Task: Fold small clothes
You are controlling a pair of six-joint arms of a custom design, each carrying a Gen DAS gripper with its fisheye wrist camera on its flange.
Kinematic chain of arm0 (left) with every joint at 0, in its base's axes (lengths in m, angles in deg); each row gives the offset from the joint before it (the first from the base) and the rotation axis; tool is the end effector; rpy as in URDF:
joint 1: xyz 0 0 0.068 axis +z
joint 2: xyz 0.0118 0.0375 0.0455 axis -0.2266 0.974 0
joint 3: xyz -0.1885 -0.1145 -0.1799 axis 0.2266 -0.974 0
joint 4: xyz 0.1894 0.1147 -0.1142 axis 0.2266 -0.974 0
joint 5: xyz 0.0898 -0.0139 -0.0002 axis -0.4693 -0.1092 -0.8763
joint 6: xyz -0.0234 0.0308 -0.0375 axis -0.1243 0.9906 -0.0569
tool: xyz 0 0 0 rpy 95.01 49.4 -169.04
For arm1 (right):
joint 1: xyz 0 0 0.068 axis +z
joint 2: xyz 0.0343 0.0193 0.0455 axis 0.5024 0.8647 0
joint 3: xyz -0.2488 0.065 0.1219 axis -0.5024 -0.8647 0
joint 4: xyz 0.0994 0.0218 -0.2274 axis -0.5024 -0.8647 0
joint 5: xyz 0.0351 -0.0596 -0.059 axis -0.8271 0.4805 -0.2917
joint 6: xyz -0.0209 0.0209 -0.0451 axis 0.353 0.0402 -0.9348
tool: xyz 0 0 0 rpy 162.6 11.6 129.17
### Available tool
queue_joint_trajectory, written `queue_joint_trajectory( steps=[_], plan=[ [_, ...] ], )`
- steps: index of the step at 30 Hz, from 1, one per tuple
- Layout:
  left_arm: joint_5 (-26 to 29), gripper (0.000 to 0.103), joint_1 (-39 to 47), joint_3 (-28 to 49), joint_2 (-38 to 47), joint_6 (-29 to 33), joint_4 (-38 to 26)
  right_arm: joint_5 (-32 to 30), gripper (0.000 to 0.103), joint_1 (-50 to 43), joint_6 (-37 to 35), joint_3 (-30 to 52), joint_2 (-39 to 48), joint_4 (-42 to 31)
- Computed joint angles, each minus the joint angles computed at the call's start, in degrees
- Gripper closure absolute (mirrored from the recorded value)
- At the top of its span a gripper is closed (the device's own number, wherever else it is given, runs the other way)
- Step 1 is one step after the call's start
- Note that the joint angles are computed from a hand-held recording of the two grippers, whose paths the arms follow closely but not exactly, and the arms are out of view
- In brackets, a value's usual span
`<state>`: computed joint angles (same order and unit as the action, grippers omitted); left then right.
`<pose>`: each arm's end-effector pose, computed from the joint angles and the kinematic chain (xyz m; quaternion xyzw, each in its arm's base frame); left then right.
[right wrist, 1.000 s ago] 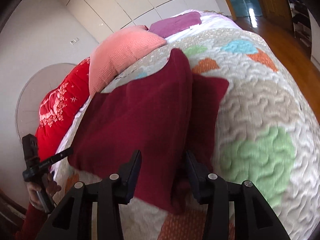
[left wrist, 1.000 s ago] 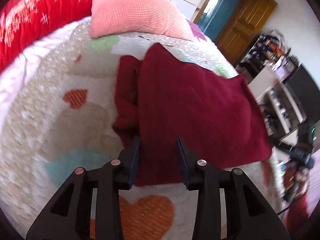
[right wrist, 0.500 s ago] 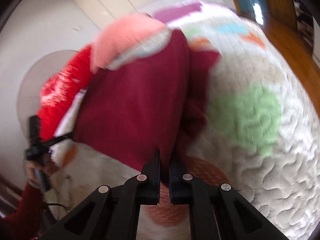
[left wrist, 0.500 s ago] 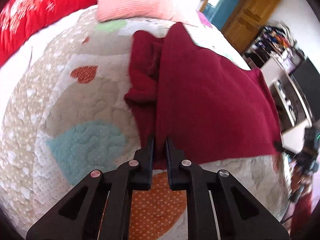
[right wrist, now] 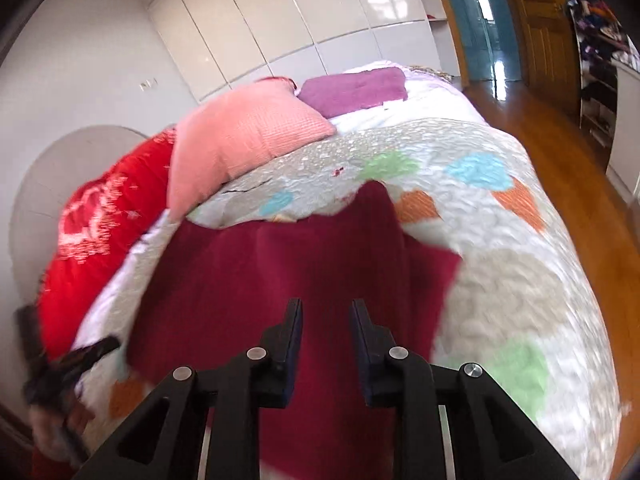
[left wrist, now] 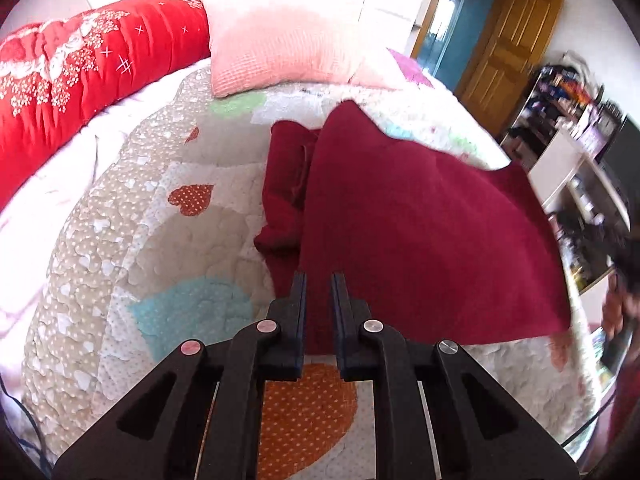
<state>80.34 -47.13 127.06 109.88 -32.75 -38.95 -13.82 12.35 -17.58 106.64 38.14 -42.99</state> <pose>0.1886 -0.1253 0.2402 0.0992 0.9359 -0.1345 0.3101 0.2057 -0.0496 0.2706 0.0848 0.9078 0.1634 0.3768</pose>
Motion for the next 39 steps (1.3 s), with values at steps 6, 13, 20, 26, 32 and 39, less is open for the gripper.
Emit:
queue_joint_trajectory(
  steps=[6, 13, 20, 26, 32, 39],
  plan=[
    [-2.15, 0.093, -0.45, -0.5, 4.94, -1.71, 3.59, 11.55, 0.08, 5.45, 5.49, 6.93, 19.4, 8.51],
    [0.28, 0.058, 2.73, -3.03, 6.68, -2.45, 8.03, 13.51, 0.077, 9.5, 6.54, 14.66, 23.2, 3.84],
    [4.8, 0.056, 5.79, -4.59, 5.42, -2.03, 9.19, 5.9, 0.068, 21.56, 12.07, 16.42, 21.05, 5.46],
    [6.05, 0.056, 6.63, -5.18, 4.42, -1.44, 8.95, 9.41, 0.068, 34.61, 14.95, 21.13, 26.14, 7.06],
    [5.89, 0.056, 6.76, -5.42, 3.35, -0.59, 8.55, 12.25, 0.059, 42.19, 16.91, 31.6, 35.26, 4.0],
    [8.34, 0.056, 7.81, -5.8, 3.22, -0.72, 9.1, 20.69, 0.098, 46.73, 14.49, 46.23, 48.34, -5.26]
  ],
)
